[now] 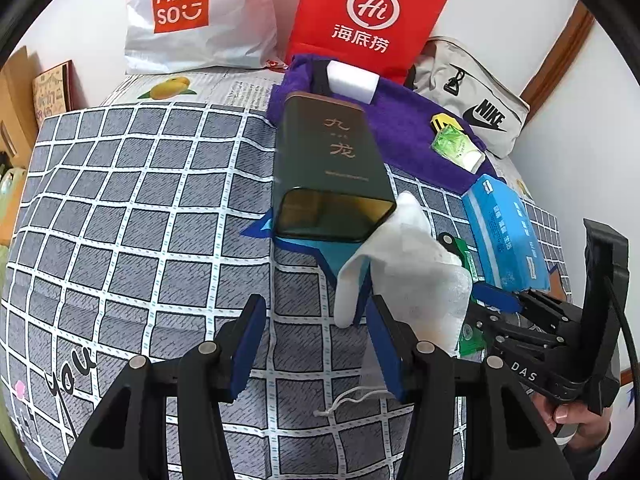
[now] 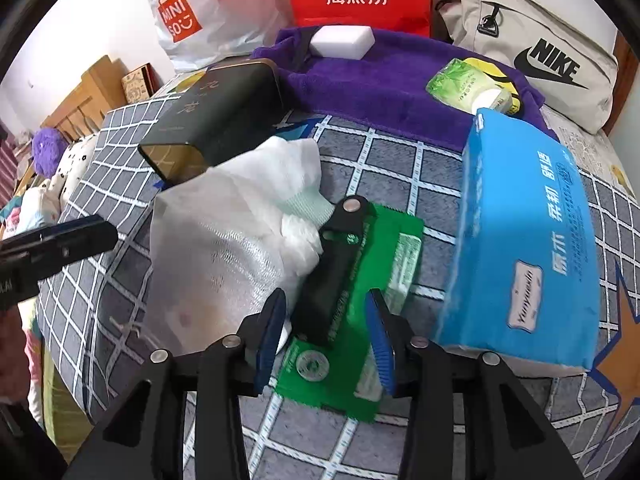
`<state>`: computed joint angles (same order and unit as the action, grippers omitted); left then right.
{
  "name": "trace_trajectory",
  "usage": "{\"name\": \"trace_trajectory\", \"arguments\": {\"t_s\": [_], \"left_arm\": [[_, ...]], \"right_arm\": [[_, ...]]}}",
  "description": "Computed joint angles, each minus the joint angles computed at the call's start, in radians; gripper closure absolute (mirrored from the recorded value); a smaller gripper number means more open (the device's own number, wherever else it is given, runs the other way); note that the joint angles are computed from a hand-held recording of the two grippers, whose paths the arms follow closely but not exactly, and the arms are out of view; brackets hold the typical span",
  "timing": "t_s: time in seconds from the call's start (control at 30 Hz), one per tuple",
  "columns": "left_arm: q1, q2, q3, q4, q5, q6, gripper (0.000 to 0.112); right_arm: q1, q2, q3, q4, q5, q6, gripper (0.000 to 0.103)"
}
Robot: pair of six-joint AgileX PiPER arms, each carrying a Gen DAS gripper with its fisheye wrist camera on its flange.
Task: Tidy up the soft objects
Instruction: 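Move both tools back toward the items on the checked cloth, then grasp white mesh bag with left tool while right tool grasps small green packet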
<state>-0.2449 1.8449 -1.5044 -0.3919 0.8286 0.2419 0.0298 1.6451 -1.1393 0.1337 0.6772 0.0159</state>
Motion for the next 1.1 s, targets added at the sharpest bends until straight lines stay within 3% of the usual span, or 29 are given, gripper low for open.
{"name": "trace_trajectory", "arguments": {"t_s": [0.13, 0.2, 0.3, 0.37, 0.43, 0.63, 0.87, 1.1], "left_arm": [[0.009, 0.005, 0.002, -0.016, 0.002, 0.008, 0.062], [0.009, 0.007, 0.005, -0.019, 0.003, 0.01, 0.062], [0.005, 0.007, 0.014, -0.019, -0.001, 0.014, 0.062], [0.001, 0.01, 0.016, -0.021, -0.002, 0.012, 0.062], [-0.001, 0.011, 0.016, -0.026, 0.001, 0.017, 0.062], [-0.011, 0.02, 0.009, -0.026, 0.007, 0.016, 0.062], [-0.009, 0.025, 0.006, -0.031, 0.013, 0.028, 0.062], [-0.008, 0.027, 0.015, -0.036, 0.01, 0.032, 0.062]], "right_arm": [[0.064, 0.011, 0.01, -0.13, -0.039, 0.082, 0.06], [0.071, -0.003, 0.032, -0.143, -0.061, 0.069, 0.08], [0.013, -0.03, 0.05, 0.014, -0.039, -0.064, 0.09], [0.003, -0.055, 0.067, 0.013, -0.028, -0.066, 0.093], [0.001, -0.095, 0.098, -0.02, -0.024, -0.054, 0.093], [-0.048, -0.13, 0.135, 0.076, -0.013, -0.151, 0.093], [-0.036, -0.059, 0.075, 0.105, -0.04, -0.165, 0.092], [-0.062, -0.088, 0.131, 0.175, -0.092, -0.258, 0.099]]}}
